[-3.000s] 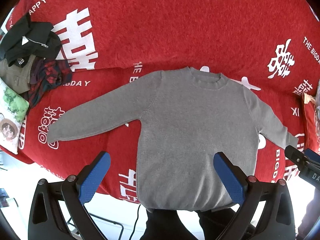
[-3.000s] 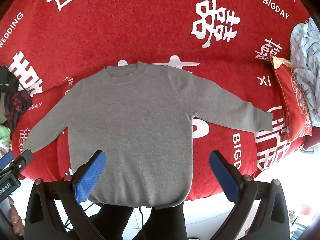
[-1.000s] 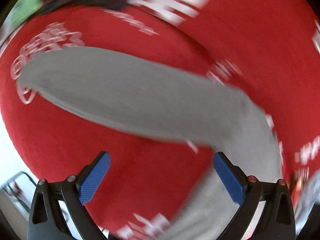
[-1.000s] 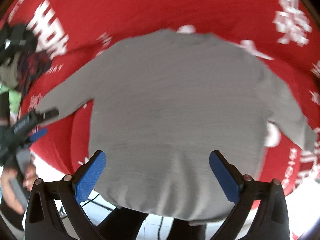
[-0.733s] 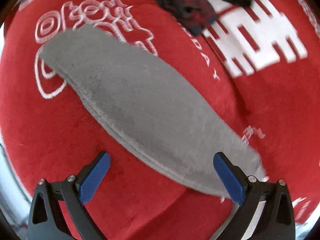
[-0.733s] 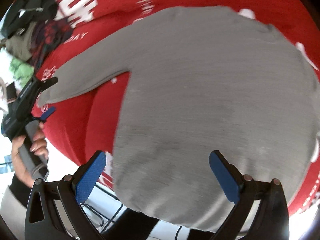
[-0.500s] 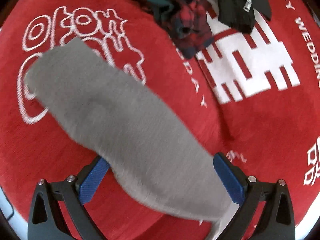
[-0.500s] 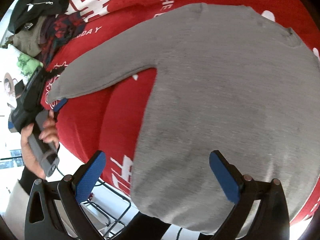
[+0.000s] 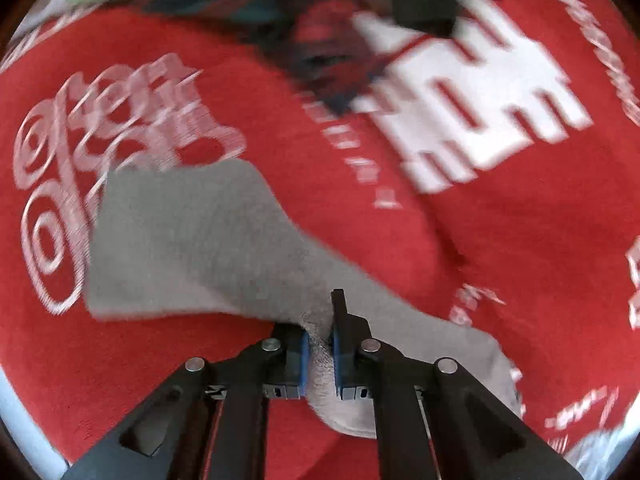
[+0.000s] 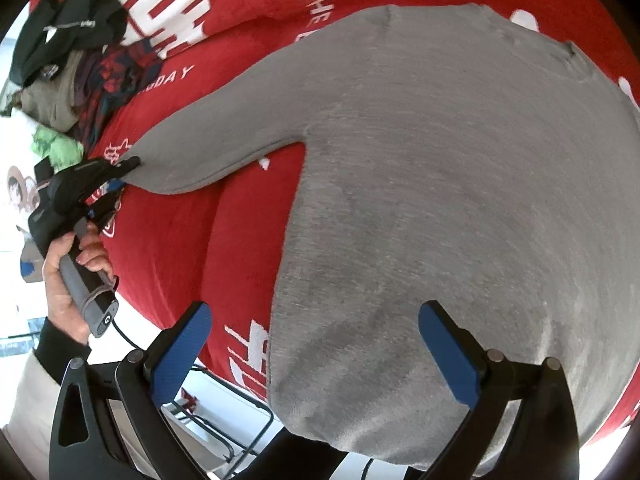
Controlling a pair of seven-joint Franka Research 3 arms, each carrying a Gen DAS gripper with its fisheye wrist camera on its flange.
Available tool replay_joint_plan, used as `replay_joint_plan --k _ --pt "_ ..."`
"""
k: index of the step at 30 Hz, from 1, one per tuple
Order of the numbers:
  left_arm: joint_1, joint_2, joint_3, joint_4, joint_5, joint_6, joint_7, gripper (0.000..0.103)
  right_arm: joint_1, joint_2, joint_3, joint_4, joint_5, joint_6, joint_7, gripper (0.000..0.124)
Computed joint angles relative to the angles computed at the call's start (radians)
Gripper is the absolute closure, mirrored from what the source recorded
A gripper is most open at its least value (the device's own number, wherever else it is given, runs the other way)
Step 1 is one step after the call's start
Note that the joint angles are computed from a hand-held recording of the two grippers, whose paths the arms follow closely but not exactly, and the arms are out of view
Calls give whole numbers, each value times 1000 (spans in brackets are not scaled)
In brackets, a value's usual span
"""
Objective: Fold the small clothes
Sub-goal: 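Reach the left gripper to the sweater sleeve cuff and grasp it, then carry the held sleeve with the left gripper across the sweater body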
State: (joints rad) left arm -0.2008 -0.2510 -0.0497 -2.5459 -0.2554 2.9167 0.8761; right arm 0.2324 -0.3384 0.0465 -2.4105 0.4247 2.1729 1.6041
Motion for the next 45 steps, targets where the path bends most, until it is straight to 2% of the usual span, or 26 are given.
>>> replay_joint_plan --k 2,4,6,9,11,14,16,17,20,21,23,24,26,28,29,31,33,36,39,40,42,43,45 --pt "-59 9 22 47 -34 8 101 93 -11 -26 -7 -22 -3 10 10 21" --pt "-139 39 49 118 -123 9 240 93 -29 -65 -17 -49 -9 17 20 21" --pt "-208 87 50 212 -230 4 386 93 -49 -93 -27 -70 -14 28 30 21" --pt "-270 182 8 370 -375 -13 558 93 -91 -130 -54 -93 -33 28 26 21" --pt "-293 279 -44 504 -443 -42 654 93 -134 -159 -75 -108 -60 28 21 21" --pt "-302 432 -124 693 -409 -97 650 93 -200 -190 -104 -125 -90 37 19 21" --pt "-328 550 -154 828 -321 -153 595 93 -254 -206 -126 -137 -119 36 17 21" --pt "-357 604 -150 891 -241 -190 545 93 -276 -208 -136 -141 -131 36 12 21" --pt "-467 771 -81 1106 28 -361 358 93 -342 -199 -160 -152 -167 40 -5 21" --pt "-484 825 -81 1180 76 -440 333 93 -363 -193 -165 -156 -180 43 -9 21" --pt "-493 875 -92 1245 134 -526 301 93 -395 -177 -174 -160 -197 44 -13 21" --pt "-495 871 -93 1235 160 -551 289 87 -410 -165 -178 -161 -201 44 -11 21" --pt "-495 830 -102 1177 210 -532 265 84 -426 -148 -178 -159 -202 43 -4 21" --pt "-499 791 -97 1162 279 -597 230 52 -431 -137 -172 -154 -203 49 4 21" --pt "-502 760 -90 1135 316 -604 199 30 -430 -129 -166 -147 -205 56 8 21" --pt "-477 651 -92 1017 356 -565 164 29 -423 -120 -157 -140 -208 76 10 21" --pt "-434 572 -98 936 377 -570 155 29 -403 -91 -142 -107 -215 109 -1 21" --pt "-371 493 -93 848 415 -610 124 29 -362 -33 -115 -56 -240 198 -53 21" --pt "-301 489 -90 828 422 -686 97 29 -316 65 -61 22 -334 293 -87 21" --pt "-278 502 -97 833 405 -697 95 29 -300 106 -41 51 -381 333 -97 21" --pt "-230 519 -114 832 362 -724 100 29 -283 199 4 109 -560 409 -64 21" --pt "-218 529 -126 834 360 -734 93 29 -279 239 21 134 -682 426 -25 21" --pt "-197 517 -148 797 371 -700 75 28 -260 338 38 202 -946 405 90 24"
